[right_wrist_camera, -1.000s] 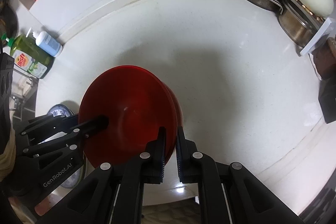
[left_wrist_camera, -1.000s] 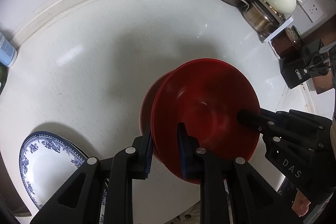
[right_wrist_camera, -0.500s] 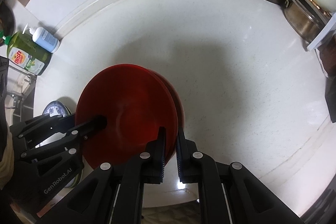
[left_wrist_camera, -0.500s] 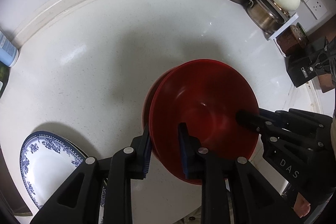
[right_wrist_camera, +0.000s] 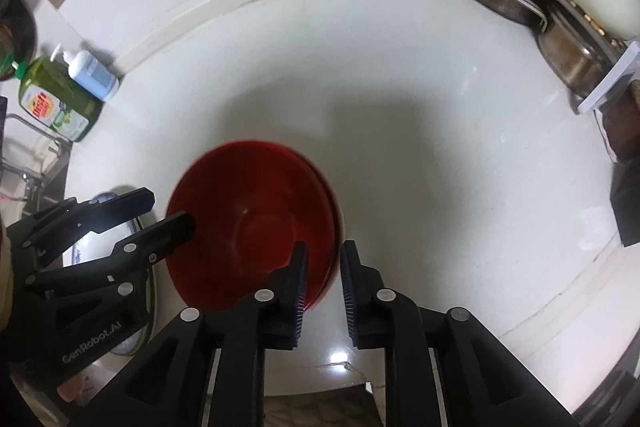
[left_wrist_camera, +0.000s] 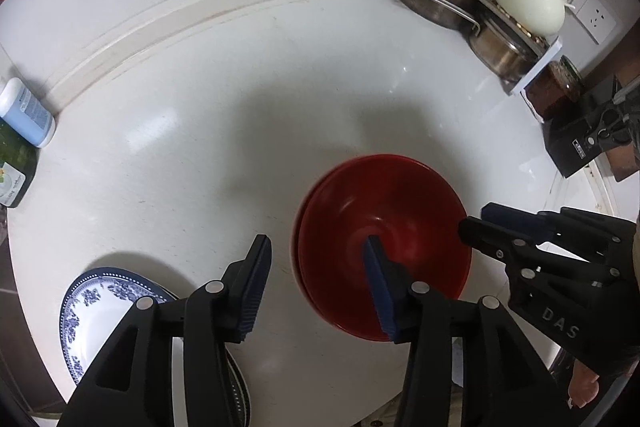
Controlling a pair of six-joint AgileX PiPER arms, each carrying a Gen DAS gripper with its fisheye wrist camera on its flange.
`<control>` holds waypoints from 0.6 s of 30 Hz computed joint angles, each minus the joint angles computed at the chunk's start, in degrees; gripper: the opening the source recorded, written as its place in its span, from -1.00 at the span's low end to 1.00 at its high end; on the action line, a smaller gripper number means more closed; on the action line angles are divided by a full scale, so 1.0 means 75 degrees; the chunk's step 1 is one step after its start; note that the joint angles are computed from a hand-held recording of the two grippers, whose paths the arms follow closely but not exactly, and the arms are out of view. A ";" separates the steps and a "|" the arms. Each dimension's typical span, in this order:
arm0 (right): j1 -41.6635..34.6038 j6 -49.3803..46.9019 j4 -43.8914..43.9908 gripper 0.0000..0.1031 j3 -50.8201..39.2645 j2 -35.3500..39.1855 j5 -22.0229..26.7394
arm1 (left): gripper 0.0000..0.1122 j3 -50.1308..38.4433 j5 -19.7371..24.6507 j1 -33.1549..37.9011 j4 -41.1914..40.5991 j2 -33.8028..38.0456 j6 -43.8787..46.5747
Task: Organize plates and bowls
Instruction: 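Lower the red bowl into the pink bowl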
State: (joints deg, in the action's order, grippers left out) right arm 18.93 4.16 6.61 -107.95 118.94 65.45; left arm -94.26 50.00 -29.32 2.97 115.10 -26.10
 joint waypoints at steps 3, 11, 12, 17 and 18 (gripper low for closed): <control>0.0043 0.0054 -0.0078 -0.45 0.0012 -0.0115 -0.0072 | -0.10 -0.0016 -0.0027 -0.0005 0.0096 -0.0071 -0.0102; 0.0095 0.0507 -0.0242 -0.14 0.0361 -0.0485 -0.0669 | 0.23 0.0131 -0.0155 0.0022 0.0496 -0.0357 -0.0426; 0.0111 0.0599 -0.0285 -0.11 0.0386 -0.0501 -0.0720 | 0.27 0.0142 -0.0161 0.0032 0.0535 -0.0350 -0.0496; 0.0019 0.0844 0.0028 -0.09 0.0570 -0.0421 -0.0901 | 0.31 0.0148 -0.0165 0.0149 0.0312 -0.0113 -0.0432; -0.0006 0.0850 0.0118 -0.09 0.0589 -0.0379 -0.0897 | 0.31 0.0161 -0.0151 0.0143 0.0320 -0.0060 -0.0437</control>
